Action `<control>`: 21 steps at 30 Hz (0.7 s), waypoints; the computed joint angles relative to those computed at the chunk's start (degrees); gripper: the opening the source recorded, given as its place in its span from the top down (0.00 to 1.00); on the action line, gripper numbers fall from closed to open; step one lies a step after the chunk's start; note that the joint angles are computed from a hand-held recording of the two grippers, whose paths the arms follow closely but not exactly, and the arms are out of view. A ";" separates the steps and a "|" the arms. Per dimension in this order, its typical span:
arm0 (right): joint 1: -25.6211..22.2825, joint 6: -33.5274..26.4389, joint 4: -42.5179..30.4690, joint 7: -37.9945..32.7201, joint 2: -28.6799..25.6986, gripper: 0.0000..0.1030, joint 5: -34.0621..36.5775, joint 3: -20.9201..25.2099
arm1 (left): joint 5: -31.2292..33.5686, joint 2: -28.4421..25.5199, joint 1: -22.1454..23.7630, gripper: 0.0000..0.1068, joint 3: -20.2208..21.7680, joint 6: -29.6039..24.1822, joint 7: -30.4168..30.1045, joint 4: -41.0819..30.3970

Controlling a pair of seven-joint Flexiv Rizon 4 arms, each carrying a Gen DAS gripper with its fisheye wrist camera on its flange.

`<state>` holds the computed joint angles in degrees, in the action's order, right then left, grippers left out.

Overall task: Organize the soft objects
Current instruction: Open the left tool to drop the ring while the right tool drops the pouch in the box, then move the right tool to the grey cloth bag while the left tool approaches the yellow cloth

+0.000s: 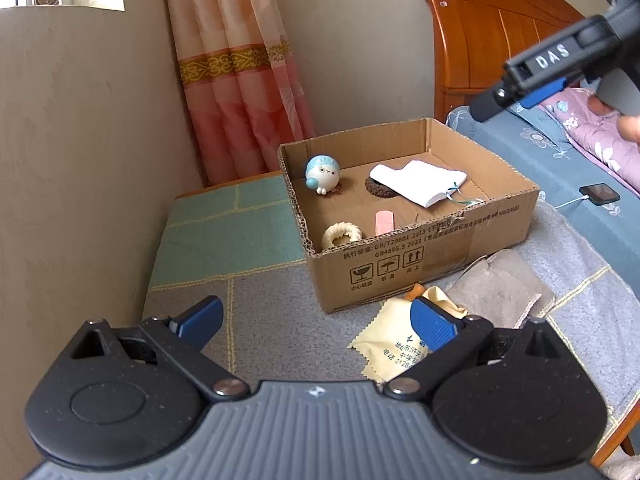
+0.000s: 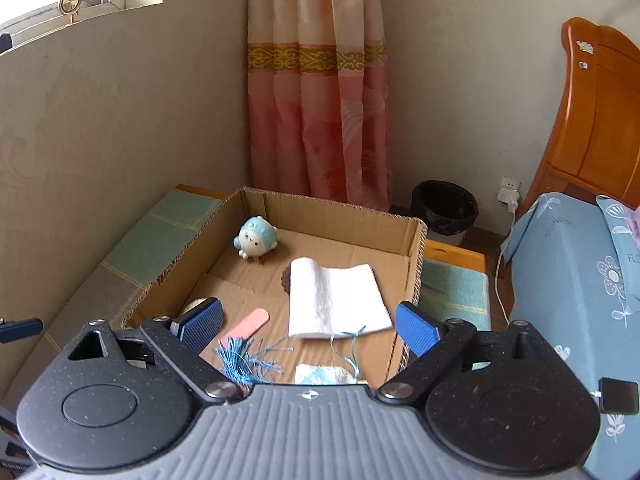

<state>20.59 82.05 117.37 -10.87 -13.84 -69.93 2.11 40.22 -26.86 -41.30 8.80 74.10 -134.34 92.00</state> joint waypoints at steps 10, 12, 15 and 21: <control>-2.85 -3.12 5.67 9.87 3.46 0.05 -10.24 2.02 | -1.08 0.00 0.44 0.07 -0.67 0.34 1.19 0.68; -3.23 -4.06 6.83 10.38 3.53 0.05 -9.73 2.79 | -1.33 -0.07 0.45 0.07 -0.77 0.53 1.48 0.81; -3.43 -5.21 8.38 12.60 3.25 0.05 -10.64 3.27 | -1.90 -0.21 0.50 0.07 -0.96 0.82 2.18 1.03; -3.21 -5.66 10.41 15.20 0.87 0.05 -10.22 3.35 | -3.04 -0.41 0.39 0.07 -1.04 0.75 3.34 1.39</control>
